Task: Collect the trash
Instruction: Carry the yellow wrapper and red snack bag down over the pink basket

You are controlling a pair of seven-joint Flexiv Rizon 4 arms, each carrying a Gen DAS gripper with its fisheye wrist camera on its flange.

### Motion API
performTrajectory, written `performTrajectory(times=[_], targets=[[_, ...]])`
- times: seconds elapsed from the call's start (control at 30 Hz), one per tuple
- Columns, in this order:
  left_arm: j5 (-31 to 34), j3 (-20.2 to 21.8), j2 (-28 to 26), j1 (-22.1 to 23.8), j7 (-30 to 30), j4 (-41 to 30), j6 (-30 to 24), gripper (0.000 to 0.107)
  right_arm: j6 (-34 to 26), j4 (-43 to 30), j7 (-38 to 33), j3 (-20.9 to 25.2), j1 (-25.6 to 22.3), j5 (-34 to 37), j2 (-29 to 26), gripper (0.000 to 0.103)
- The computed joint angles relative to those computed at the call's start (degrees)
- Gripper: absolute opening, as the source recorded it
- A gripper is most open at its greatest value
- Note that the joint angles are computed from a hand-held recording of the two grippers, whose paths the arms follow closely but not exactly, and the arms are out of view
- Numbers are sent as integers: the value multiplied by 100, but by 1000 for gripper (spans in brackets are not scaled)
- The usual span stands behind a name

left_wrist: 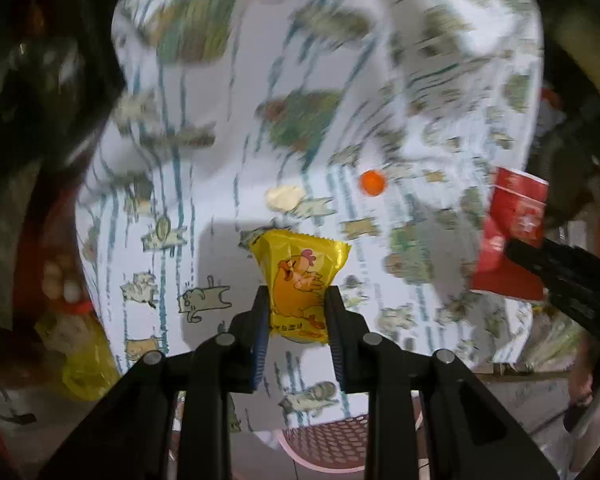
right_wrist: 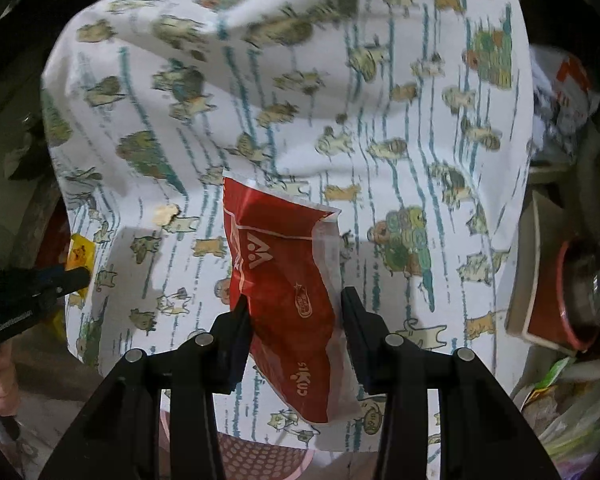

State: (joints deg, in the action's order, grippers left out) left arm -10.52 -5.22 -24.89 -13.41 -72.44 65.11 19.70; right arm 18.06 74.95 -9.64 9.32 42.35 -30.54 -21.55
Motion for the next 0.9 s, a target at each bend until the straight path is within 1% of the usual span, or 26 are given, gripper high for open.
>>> performTrajectory(times=[0.03,0.13,0.27,0.3,0.4,0.57,0.67,0.8,0.9], targets=[[-77,-9,124,21,12,110,103,25,-143,-81,155,-25,99,-90,-7,44],[-289,-15,373,67,-165,297,238,25,189,-39,495,14,252,-324,90,44],[-371,32,907,127,-128,731,562,25,-150,-339,531,-4,613,-753,24,44],[-407,49,1051,153,-116,863,628,25,-318,-434,565,-21,747,-896,1,44],[-568,100,1398,244,-129,1229,796,25,-554,-578,694,-38,997,-1126,-39,44],[-859,185,1910,360,-128,1886,997,25,-541,-569,1008,4,1205,-1226,-35,44],[-1077,228,2155,401,-75,2280,1021,25,-559,-610,1146,20,1324,-1247,-72,44],[-1134,247,2331,411,3,2603,999,25,-585,-654,1217,35,1428,-1204,-135,44],[-1132,250,2360,411,-25,2776,984,25,-579,-653,1235,56,1459,-1101,-181,44]])
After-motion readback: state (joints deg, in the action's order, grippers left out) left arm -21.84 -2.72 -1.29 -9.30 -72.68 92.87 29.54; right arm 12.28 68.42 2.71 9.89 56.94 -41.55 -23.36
